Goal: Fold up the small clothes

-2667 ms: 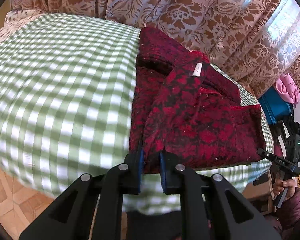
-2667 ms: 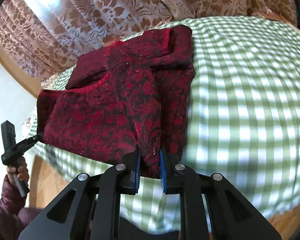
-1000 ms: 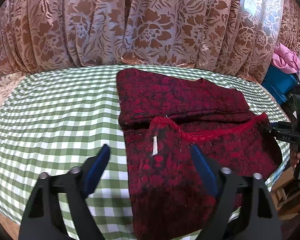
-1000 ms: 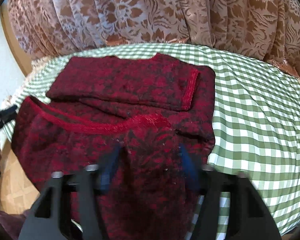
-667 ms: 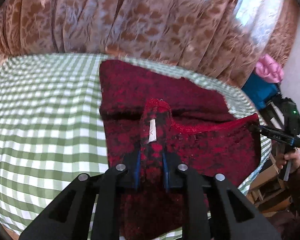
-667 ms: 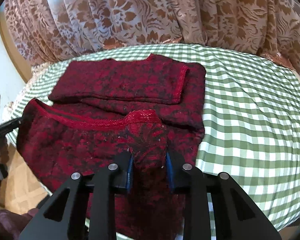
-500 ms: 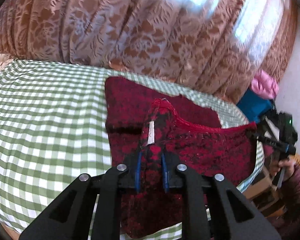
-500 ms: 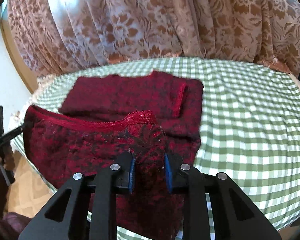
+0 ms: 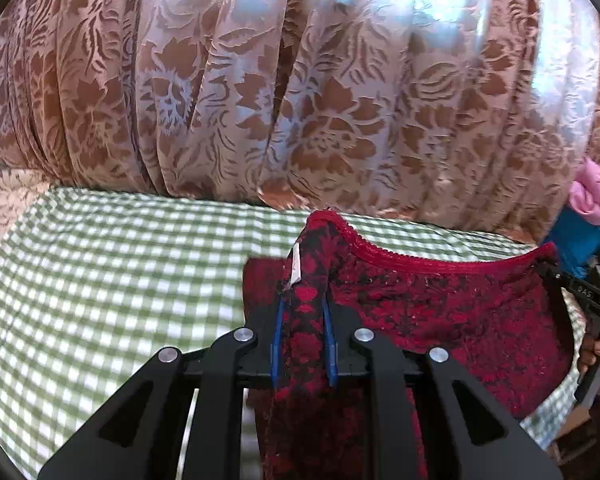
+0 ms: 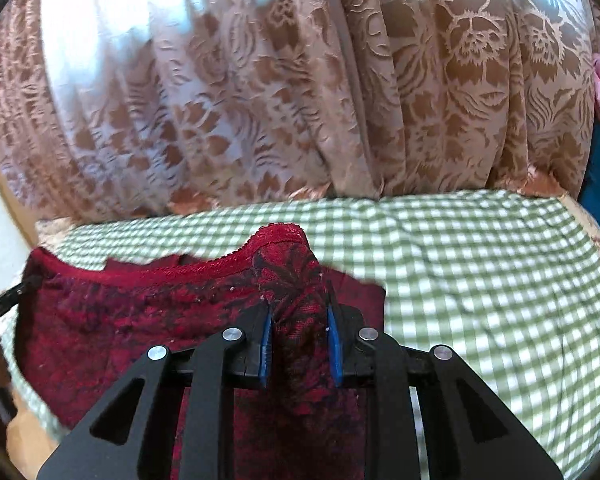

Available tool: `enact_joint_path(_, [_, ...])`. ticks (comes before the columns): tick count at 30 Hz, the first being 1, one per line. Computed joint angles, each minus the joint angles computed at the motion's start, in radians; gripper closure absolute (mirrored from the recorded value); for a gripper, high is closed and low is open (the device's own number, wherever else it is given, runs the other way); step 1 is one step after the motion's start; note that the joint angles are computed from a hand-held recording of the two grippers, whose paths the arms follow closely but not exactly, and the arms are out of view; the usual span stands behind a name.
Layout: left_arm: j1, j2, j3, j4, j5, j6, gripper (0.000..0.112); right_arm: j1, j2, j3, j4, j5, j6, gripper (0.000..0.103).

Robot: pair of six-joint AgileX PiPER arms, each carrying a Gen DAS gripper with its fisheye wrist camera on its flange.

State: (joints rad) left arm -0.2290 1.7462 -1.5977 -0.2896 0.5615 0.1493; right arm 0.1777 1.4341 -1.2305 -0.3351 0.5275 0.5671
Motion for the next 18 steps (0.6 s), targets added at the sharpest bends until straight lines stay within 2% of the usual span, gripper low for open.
enact_joint_path(3, [-0.010, 0.115, -0.144, 0.094, 0.045, -0.095, 0.097, 0.005, 0.120, -0.092, -0.141, 0.006, 0.100, 0.082])
enact_joint_path(7, [-0.057, 0.278, -0.341, 0.303, 0.106, -0.261, 0.096, -0.012, 0.248, -0.178, -0.189, 0.021, 0.152, 0.082])
enact_joint_path(9, [-0.077, 0.370, -0.456, 0.369, 0.167, -0.324, 0.096, -0.010, 0.328, -0.227, -0.243, 0.046, 0.190, 0.082])
enact_joint_path(11, [-0.088, 0.480, -0.580, 0.411, 0.243, -0.369, 0.093, -0.021, 0.390, -0.267, -0.213, 0.072, 0.170, 0.082])
enact_joint_path(13, [-0.094, 0.552, -0.648, 0.428, 0.287, -0.379, 0.090, -0.047, 0.465, -0.308, -0.154, 0.097, 0.131, 0.082])
enact_joint_path(15, [-0.095, 0.562, -0.621, 0.436, 0.252, -0.396, 0.088, -0.074, 0.499, -0.313, -0.072, 0.084, 0.084, 0.082])
enact_joint_path(18, [-0.097, 0.574, -0.661, 0.429, 0.292, -0.384, 0.083, -0.077, 0.513, -0.338, -0.047, 0.104, 0.042, 0.080])
